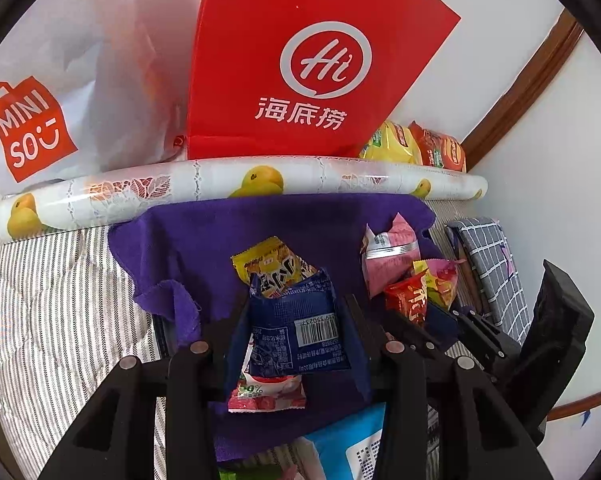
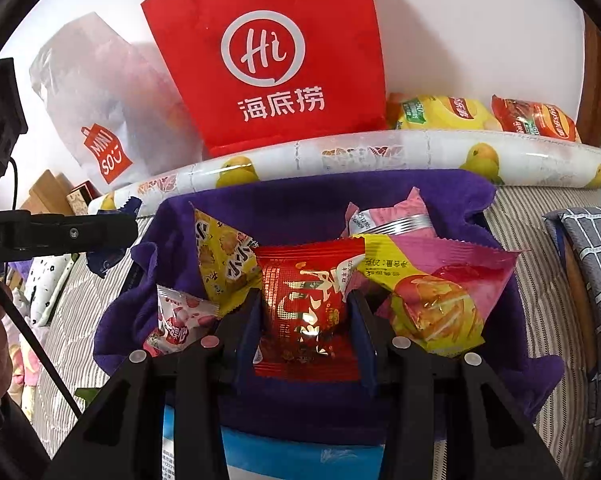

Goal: Organize snacks
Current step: 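Open the right tool to drop the red packet on the towel while the left tool releases the blue packet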

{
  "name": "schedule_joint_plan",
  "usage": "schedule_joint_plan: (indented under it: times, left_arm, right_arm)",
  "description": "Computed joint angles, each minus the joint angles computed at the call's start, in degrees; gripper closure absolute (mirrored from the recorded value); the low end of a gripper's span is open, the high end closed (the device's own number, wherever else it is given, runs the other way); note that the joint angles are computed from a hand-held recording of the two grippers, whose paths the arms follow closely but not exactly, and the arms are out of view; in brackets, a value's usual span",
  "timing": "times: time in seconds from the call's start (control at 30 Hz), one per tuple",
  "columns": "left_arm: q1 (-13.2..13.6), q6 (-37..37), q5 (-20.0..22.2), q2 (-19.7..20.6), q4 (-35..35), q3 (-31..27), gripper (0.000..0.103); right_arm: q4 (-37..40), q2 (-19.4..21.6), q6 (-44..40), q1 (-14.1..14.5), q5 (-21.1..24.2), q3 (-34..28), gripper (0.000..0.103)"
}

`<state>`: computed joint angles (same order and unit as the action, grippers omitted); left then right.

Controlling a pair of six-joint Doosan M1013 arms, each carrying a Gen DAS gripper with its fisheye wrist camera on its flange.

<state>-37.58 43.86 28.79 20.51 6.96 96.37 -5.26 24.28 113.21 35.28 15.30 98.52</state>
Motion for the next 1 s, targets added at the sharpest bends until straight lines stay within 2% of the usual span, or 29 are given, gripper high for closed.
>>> schedule_joint_plan:
  times: [0.23,0.33,0.47,0.63,0.9,1.0]
  left_arm:
    - [-0.1,0.3,1.3,0.7,-0.1,-0.6,0.061]
    - [-0.1,0.9,1.5,1.0,-0.7,-0.8,0.061]
    - [-0.1,1.2,2.1,1.3,-0.9,-1.0,0.061]
    - [-0.1,3.6,2.6,2.0,-3.5,-1.6,0.060]
    - [-0.3,6.4,4.2,3.3,-6.1,-2.7,0.058]
    - [-0.4,6.8,4.6,3.6,-6.1,-3.0,0.057]
  right_arm:
    - [-0.6,0.1,0.1,0.1,1.0,-0.4,0.060]
    - [-1.2,-0.1,0.7,0.2,1.0,-0.3,0.055]
    - [-1.3,-1.1,0.3,0.3,-0.9,0.6,0.051]
    - [-6.9,-2.5,6.6,0.1,-4.2,2.2,0.046]
    - [-9.8,-3.2,12.8,-1.0,-6.2,3.2,0.046]
    - [-7.7,-3.2,11.0,-1.1,-6.6,3.4,0.046]
